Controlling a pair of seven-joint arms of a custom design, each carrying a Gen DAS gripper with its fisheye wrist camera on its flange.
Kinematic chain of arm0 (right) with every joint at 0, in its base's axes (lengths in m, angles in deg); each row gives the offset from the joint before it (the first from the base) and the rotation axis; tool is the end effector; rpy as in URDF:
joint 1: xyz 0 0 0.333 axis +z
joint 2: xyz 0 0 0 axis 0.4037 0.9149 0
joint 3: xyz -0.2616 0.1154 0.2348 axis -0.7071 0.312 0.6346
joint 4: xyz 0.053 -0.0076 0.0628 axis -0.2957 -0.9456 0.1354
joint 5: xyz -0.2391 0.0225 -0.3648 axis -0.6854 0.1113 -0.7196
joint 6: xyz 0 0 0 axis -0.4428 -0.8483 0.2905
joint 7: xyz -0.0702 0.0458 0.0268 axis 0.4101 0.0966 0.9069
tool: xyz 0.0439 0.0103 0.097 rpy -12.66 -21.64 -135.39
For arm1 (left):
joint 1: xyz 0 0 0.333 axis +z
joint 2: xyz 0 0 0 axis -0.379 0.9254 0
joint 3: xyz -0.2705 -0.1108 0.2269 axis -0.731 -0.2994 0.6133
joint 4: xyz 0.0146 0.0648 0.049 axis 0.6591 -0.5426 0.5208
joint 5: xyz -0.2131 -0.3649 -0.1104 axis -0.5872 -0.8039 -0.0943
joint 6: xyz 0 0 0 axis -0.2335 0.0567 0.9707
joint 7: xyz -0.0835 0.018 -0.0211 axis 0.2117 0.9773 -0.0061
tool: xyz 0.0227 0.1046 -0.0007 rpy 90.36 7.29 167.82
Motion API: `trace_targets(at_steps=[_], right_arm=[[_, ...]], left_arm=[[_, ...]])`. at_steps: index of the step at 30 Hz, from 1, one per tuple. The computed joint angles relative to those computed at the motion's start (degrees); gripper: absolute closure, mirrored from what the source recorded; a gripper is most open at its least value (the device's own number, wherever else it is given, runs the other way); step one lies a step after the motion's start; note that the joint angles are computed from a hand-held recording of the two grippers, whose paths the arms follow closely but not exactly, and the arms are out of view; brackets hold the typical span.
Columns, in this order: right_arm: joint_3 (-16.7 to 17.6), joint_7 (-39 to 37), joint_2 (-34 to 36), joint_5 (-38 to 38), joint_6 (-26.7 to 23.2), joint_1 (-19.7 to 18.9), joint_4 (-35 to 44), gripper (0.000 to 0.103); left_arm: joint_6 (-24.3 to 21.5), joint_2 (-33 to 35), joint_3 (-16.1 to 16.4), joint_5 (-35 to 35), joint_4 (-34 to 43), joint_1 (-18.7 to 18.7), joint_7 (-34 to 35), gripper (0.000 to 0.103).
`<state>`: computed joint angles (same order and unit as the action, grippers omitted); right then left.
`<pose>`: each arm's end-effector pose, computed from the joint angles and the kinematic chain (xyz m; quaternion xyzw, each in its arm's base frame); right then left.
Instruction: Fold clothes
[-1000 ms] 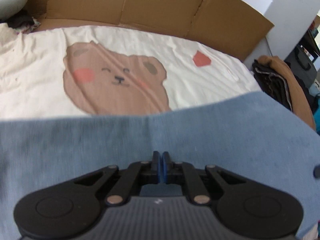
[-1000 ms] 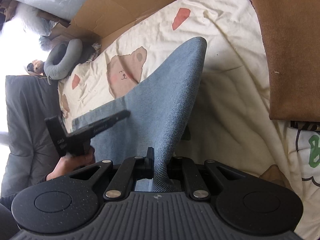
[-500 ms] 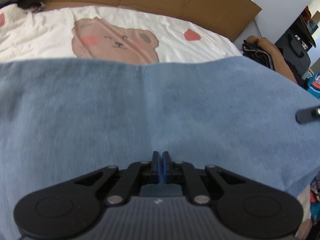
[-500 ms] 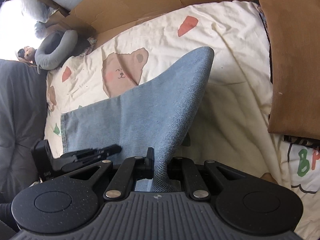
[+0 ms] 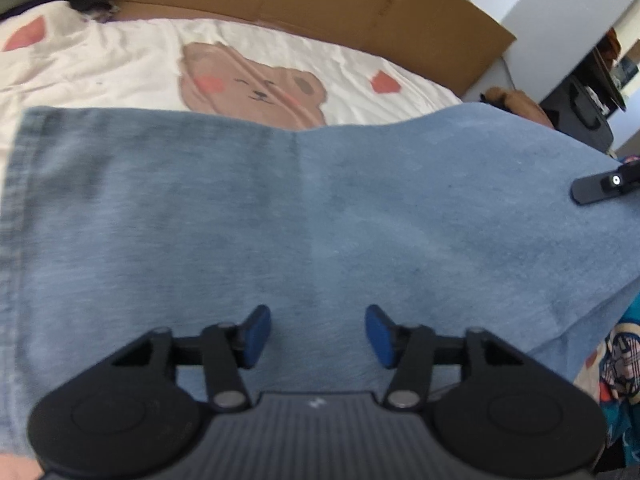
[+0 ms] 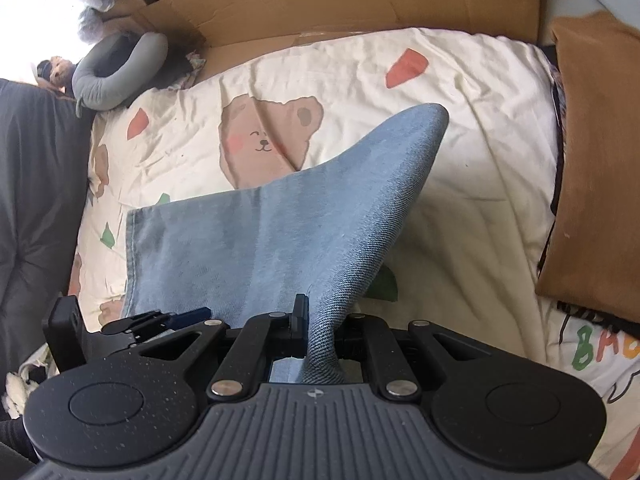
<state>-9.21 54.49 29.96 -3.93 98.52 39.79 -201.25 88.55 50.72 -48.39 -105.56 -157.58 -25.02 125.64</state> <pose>0.4830 0.1559 0.7044 -0.5343 0.8091 0.0008 0.2448 0.6006 -0.1422 0.6013 0.3974 -0.8711 0.2808 0.0664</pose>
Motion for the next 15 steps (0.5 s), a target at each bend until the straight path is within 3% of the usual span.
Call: trace_targets(at_steps=[6,15], right_arm=[[0.62,-1.63,4.04,-0.52,-4.47,0.52,6.61,0.097],[2.00,-4.67,10.62,-1.90,-12.75,0.70,17.57,0.097]], left_arm=[[0.53,-1.14,1.23,-0.60,-0.13,1.37,-0.24,0.032],[0.24,-2.60,2.89,-2.10,0.95,3.50,-1.42,0.024]])
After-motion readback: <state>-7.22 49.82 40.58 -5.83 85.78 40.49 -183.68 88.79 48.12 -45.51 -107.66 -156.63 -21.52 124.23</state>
